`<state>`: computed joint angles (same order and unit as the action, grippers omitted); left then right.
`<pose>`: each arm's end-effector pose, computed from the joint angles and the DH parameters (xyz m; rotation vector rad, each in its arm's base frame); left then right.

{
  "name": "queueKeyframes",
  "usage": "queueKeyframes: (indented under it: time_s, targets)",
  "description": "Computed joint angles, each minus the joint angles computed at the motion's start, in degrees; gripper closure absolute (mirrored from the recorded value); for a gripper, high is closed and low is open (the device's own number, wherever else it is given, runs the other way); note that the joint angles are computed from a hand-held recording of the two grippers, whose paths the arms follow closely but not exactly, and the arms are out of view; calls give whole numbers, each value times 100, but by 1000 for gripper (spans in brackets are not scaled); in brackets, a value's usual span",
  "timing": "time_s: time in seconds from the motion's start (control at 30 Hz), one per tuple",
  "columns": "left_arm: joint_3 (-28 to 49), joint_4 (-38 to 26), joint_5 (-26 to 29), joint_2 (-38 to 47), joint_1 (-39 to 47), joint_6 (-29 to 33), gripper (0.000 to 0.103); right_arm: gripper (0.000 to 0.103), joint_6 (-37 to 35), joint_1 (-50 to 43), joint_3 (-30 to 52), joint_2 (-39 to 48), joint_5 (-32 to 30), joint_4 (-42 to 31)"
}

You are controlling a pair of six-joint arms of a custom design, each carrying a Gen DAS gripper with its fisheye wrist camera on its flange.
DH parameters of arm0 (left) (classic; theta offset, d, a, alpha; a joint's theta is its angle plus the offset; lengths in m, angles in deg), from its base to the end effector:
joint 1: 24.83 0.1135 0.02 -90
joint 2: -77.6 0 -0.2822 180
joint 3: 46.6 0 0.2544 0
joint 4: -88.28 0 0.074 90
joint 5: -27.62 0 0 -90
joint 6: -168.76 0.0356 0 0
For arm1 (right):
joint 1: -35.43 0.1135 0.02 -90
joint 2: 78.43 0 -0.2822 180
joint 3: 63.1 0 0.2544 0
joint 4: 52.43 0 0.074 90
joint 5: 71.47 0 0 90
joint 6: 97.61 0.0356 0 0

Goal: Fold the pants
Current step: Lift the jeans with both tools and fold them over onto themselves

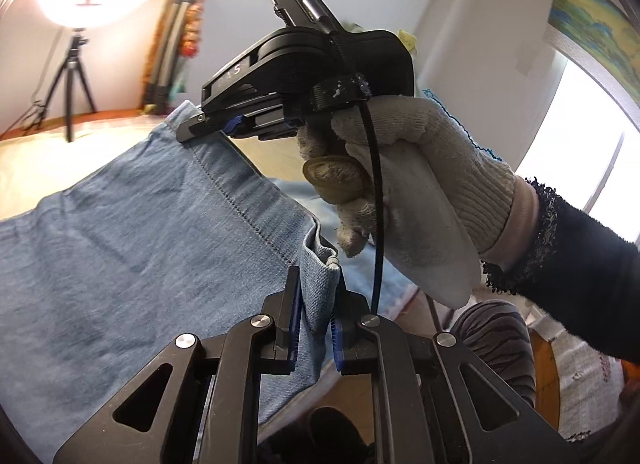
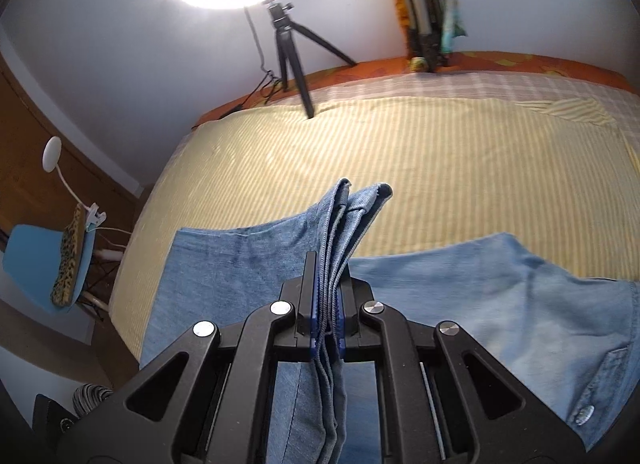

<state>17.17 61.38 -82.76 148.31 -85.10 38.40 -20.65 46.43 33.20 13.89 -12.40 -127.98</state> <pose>0.1439 -0.2270 0.2893 0.1710 2.1839 -0.6450 0.3089 0.0787 0.3140 -0.6857 2.6345 0.7444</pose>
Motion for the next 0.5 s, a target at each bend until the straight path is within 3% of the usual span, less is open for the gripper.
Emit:
queueKeyframes:
  time_s: [0.5]
  targets:
    - [1381, 713, 1015, 1707, 208, 585, 92, 96, -1367, -1580, 928, 344, 38, -913]
